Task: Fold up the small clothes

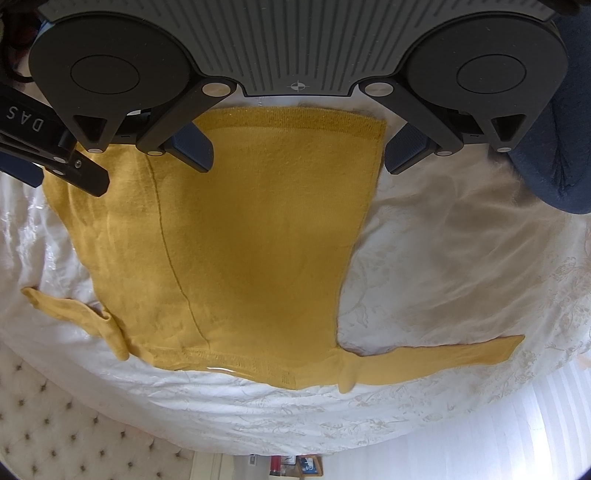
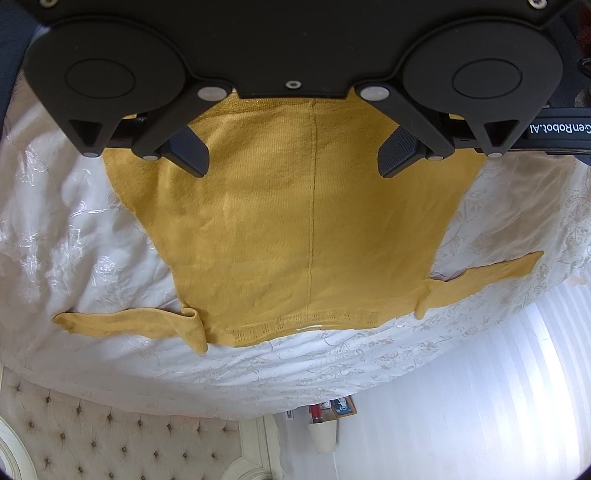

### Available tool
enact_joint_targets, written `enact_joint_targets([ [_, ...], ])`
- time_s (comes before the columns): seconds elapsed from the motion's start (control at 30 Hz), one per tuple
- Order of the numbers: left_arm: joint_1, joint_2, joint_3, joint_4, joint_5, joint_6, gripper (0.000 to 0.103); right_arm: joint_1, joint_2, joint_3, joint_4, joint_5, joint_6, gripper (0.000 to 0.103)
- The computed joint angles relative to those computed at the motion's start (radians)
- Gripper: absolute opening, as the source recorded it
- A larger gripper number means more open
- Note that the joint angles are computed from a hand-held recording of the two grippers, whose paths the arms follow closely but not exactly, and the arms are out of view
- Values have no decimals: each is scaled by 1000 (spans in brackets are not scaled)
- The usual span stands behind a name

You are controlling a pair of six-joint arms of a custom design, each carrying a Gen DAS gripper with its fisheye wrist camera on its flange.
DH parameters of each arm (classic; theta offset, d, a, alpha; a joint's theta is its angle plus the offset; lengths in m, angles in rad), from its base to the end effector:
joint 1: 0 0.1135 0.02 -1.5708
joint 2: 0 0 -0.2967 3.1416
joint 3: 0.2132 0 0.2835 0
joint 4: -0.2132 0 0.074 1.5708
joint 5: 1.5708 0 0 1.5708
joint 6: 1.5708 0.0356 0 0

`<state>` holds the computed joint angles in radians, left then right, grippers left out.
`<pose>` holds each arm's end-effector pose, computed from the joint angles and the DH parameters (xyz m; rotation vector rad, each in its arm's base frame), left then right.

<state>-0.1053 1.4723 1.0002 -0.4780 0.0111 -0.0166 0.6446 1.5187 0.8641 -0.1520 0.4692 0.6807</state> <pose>0.3268 -0.0349 0.2470 0.1163 2.5193 -0.0632 0.2767 0.1879 0.2123 0.2582 2.2592 0.1331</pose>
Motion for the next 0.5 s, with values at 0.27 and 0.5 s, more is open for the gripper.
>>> enact_joint_targets([
  [0.27,3,57,47,-10,7,-6,101,-24,32,19,0,-33,-9,98],
  [0.5,19,130,99,23,52,19,81,-51,77,37,19,-37,-51,98],
])
